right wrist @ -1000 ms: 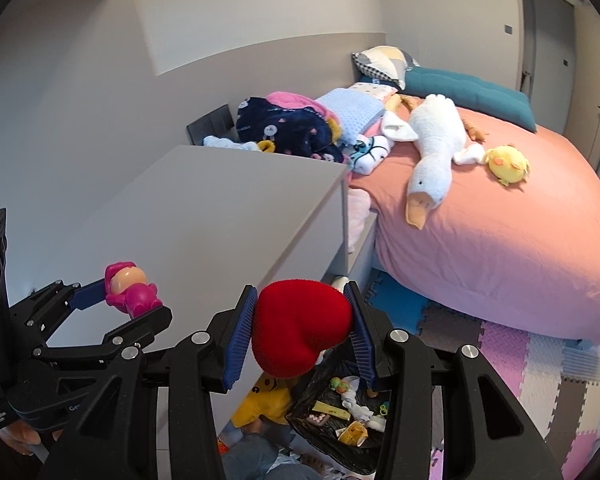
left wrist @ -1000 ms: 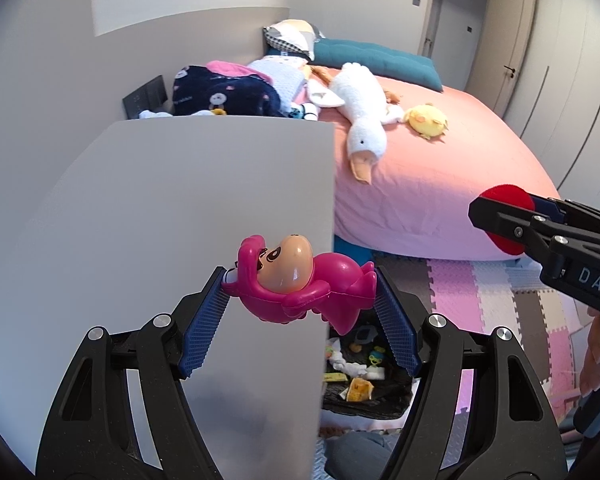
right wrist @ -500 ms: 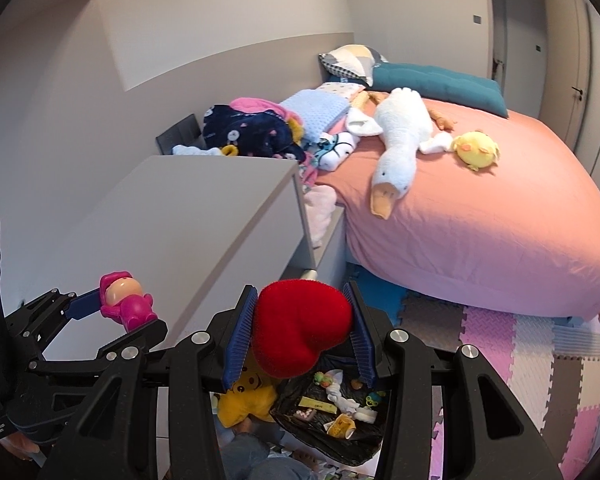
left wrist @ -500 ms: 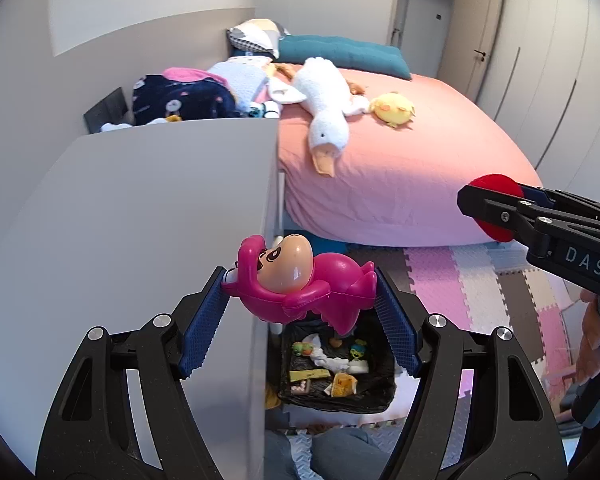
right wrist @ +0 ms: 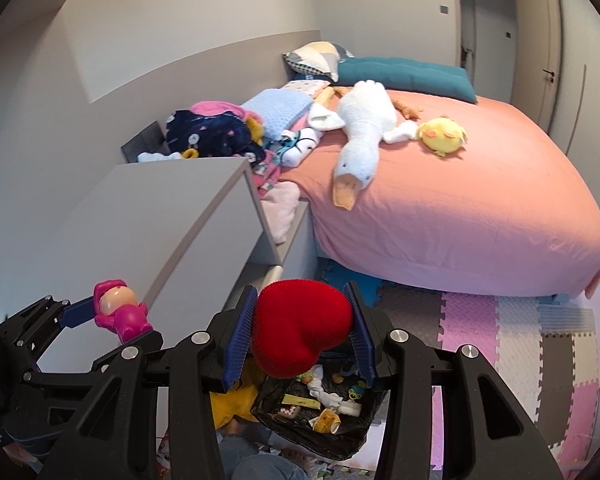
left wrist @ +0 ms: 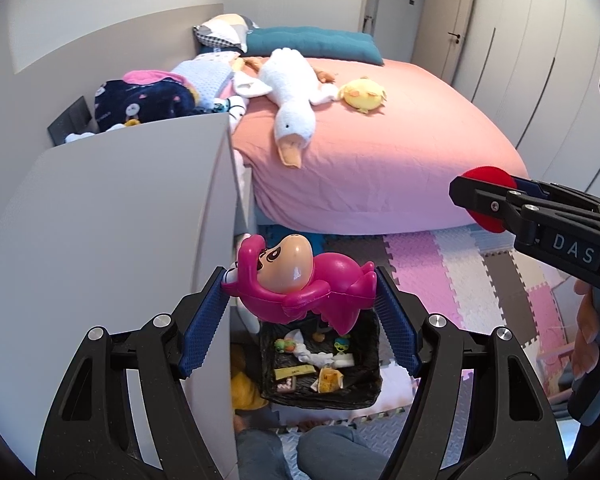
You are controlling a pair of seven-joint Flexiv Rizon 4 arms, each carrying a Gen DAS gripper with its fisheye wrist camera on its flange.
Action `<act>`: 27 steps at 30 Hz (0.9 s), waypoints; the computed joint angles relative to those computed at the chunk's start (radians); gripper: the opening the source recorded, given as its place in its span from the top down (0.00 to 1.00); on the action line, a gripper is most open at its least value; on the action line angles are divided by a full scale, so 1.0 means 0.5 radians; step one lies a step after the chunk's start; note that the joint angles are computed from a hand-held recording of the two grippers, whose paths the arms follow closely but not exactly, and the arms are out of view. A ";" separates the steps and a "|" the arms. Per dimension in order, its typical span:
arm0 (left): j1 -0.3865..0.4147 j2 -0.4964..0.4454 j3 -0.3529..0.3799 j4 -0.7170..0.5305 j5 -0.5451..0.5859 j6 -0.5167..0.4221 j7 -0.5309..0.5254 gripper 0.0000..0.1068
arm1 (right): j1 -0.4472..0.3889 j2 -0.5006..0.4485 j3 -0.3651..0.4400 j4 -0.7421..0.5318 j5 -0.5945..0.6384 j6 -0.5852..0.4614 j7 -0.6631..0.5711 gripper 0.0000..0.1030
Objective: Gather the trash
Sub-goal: 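Carry the red heart and pink toy off the desk over the black bin, then open both grippers to drop the red heart and pink toy into the bin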
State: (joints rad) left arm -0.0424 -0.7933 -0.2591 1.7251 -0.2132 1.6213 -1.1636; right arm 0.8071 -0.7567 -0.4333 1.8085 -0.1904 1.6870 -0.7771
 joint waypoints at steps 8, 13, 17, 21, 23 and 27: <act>-0.058 -0.050 0.004 -0.082 0.006 -0.066 0.036 0.34 | -0.018 -0.008 -0.033 0.064 0.046 -0.014 0.049 0.55; -0.100 -0.084 0.016 -0.138 -0.005 -0.112 0.055 0.34 | -0.040 -0.016 -0.040 0.084 0.059 -0.024 0.087 0.55; -0.129 -0.111 0.025 -0.175 -0.011 -0.144 0.074 0.34 | -0.060 -0.031 -0.039 0.078 0.052 -0.040 0.113 0.55; -0.139 -0.135 0.025 -0.207 -0.016 -0.182 0.106 0.34 | -0.110 -0.047 0.004 0.049 0.026 -0.062 0.125 0.55; -0.151 -0.147 0.037 -0.223 -0.023 -0.200 0.111 0.34 | -0.130 -0.053 0.023 0.038 0.008 -0.065 0.126 0.55; -0.163 -0.163 0.053 -0.247 -0.035 -0.228 0.121 0.34 | -0.171 -0.058 0.062 0.017 -0.022 -0.073 0.126 0.55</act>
State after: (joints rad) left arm -0.1241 -0.8750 -0.2328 1.6014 -0.2308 1.5072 -1.1032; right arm 0.7214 -0.7858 -0.4024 1.8169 -0.2014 1.6503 -0.7140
